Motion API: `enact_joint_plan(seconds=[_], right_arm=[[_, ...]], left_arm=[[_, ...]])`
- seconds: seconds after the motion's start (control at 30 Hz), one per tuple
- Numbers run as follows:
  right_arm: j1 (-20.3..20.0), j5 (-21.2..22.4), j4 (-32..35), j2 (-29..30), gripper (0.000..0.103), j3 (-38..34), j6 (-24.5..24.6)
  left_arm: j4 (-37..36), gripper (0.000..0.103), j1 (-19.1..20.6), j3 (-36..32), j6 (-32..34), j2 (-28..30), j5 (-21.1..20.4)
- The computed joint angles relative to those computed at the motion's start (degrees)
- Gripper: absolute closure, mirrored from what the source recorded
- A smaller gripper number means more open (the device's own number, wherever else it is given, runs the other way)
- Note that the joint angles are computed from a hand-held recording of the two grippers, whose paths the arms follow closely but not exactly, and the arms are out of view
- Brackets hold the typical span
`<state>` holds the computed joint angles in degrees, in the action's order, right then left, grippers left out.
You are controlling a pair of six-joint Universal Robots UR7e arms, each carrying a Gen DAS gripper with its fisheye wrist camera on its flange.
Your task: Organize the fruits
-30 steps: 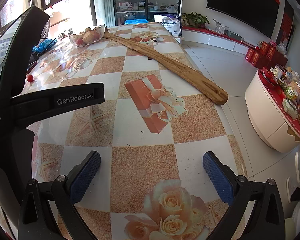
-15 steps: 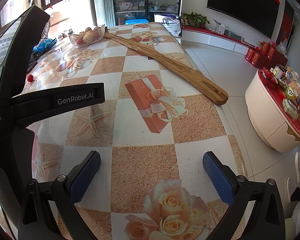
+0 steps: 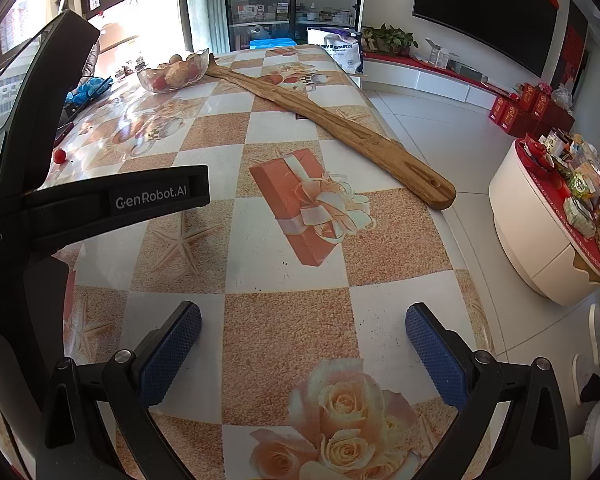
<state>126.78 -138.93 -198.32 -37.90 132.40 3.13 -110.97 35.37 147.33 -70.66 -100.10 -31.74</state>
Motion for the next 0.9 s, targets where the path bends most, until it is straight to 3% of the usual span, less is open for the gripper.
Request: enact_joint_plan(seconds=[0.03, 0.9], right_arm=[[0.1, 0.0, 0.2, -0.3, 0.0, 0.2, 0.1], [-0.1, 0.0, 0.0, -0.2, 0.0, 0.1, -0.1]], left_arm=[[-2.0, 0.0, 0.5, -0.6, 0.8, 2.0, 0.2], [-3.9, 0.0, 0.8, -1.3, 1.4, 4.1, 0.3]])
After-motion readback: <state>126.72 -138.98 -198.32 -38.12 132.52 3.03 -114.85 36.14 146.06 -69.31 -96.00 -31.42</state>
